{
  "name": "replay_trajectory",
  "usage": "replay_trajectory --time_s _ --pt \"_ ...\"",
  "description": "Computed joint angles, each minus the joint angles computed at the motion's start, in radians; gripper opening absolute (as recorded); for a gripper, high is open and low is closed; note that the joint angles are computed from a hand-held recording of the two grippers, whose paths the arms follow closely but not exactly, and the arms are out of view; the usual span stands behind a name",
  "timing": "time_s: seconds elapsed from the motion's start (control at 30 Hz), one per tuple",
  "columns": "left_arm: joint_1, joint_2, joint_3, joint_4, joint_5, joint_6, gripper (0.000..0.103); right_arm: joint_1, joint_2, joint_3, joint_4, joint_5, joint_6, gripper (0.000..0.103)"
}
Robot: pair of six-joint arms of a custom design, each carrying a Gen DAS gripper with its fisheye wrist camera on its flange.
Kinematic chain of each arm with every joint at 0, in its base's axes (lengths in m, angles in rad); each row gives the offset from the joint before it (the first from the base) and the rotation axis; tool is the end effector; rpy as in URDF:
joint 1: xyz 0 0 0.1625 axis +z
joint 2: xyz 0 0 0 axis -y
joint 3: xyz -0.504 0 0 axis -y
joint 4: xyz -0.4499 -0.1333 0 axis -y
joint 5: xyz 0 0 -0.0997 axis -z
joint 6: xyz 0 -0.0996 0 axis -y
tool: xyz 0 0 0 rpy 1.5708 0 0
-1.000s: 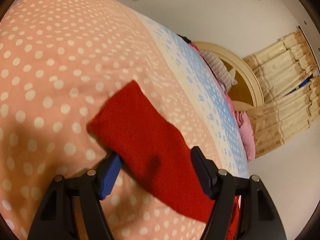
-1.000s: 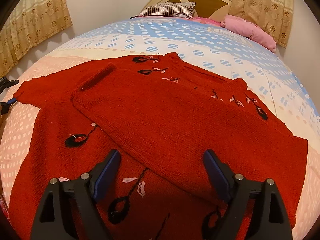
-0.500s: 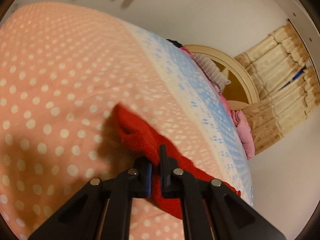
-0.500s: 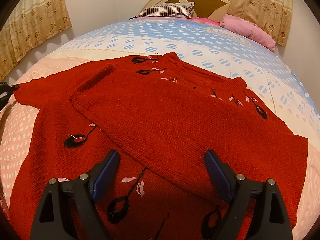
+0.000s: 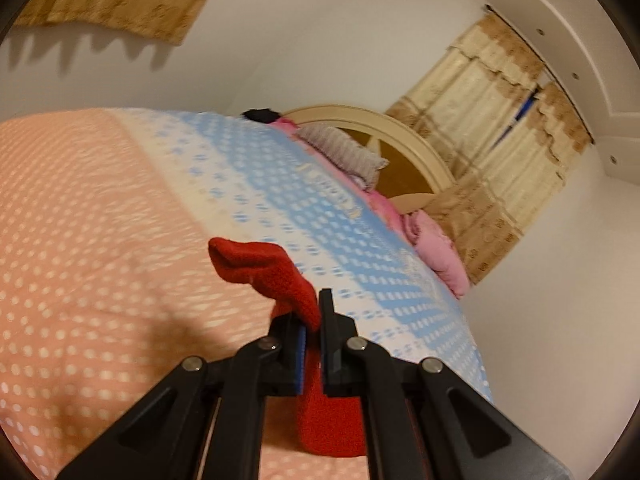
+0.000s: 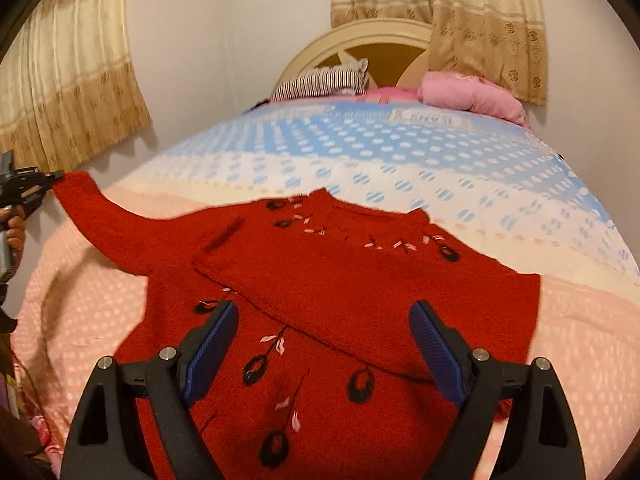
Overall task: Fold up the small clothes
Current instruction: 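Lift the sleeve with the left gripper and fold it across the body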
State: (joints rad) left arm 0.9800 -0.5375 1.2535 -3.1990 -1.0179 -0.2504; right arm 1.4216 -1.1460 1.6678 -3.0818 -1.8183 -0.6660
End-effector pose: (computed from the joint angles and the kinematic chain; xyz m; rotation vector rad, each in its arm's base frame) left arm -0.3474 -0.8512 0.1522 0.0847 2.6532 -1.4820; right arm -0.0013 -0.7412 0.4277 0.4451 -2.2968 1.0407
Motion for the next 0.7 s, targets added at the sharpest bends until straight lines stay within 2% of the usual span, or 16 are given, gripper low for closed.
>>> replay_trajectory --time_s 0.33,0.7 --pt "-0.057 0.075 -0.145 0.044 -0.083 0.085 0.005 -0.026 -0.127 0.123 -0.029 0.088 0.046 0.088" --pt "-0.091 0.193 -0.334 0.146 -0.152 0.101 0.005 -0.059 -0.230 0.234 -0.058 0.155 0.042 0.088"
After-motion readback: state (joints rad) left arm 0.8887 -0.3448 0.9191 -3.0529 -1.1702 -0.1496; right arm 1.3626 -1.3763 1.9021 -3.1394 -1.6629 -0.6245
